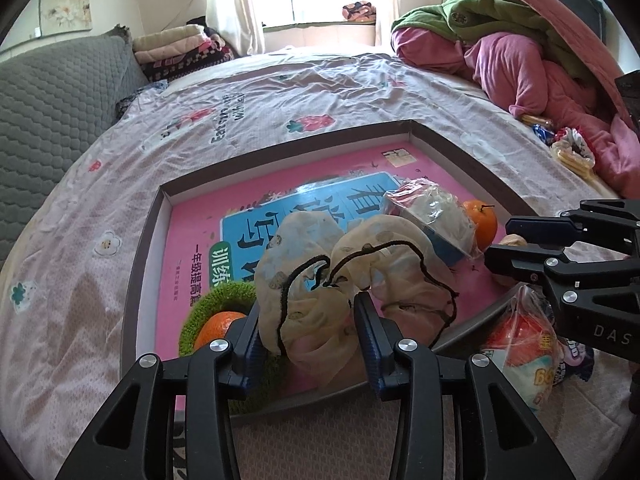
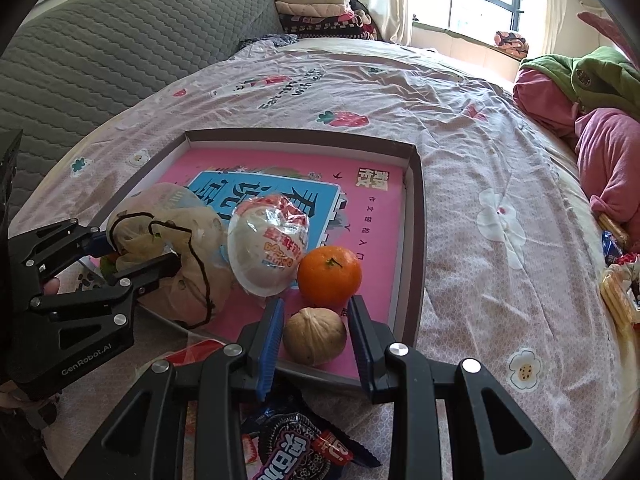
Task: Organize objects
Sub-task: 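Lower the pouch into the box and open the left tool while the right tool lowers the walnut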
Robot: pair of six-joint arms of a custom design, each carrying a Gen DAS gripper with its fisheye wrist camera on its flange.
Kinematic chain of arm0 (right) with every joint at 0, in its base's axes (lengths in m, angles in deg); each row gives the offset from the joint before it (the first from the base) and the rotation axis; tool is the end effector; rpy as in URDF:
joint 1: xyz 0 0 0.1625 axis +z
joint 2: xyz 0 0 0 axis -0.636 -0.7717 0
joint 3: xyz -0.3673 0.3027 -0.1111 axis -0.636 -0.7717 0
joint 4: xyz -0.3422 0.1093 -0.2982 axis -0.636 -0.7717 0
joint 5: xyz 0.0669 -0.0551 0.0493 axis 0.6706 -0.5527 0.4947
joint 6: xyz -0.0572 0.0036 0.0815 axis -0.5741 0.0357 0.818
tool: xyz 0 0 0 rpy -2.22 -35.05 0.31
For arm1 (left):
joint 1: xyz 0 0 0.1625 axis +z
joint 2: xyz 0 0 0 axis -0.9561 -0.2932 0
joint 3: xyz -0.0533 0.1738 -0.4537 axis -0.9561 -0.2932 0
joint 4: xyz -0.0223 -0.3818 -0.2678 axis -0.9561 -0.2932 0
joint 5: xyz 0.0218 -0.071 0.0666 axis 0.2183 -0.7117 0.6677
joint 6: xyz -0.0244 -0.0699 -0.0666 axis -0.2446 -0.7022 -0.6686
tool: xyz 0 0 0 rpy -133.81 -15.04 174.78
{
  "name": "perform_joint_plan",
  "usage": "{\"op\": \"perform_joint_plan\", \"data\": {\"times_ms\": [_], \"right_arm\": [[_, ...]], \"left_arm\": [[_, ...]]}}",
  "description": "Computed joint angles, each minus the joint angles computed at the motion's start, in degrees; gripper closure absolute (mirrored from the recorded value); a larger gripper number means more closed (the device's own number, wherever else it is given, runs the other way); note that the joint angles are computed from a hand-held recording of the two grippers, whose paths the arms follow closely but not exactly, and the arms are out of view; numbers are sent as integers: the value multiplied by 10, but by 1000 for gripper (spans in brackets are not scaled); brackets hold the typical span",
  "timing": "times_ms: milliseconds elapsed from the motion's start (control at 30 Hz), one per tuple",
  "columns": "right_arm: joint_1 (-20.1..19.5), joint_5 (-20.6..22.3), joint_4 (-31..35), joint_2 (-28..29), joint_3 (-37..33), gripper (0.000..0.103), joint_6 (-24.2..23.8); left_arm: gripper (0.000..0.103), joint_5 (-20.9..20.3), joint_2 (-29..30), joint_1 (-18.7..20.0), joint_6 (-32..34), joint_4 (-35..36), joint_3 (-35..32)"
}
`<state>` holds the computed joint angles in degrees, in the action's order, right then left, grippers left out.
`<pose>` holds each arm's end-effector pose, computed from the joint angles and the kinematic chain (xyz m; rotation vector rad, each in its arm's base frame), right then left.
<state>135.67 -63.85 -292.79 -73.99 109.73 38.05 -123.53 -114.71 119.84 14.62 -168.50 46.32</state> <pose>0.1124 -0.4452 0.1775 0.0791 -2.1987 0.8544 -0.2567 -0.5428 0.0282 1.3039 2.2890 -0.4811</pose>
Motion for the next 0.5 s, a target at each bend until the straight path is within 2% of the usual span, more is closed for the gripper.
{"op": "perform_joint_plan", "data": {"times_ms": [500], "right_arm": [[10, -6, -18, 0, 2, 70, -9]], "left_arm": [[58, -16, -18, -1, -26, 22, 3]]}}
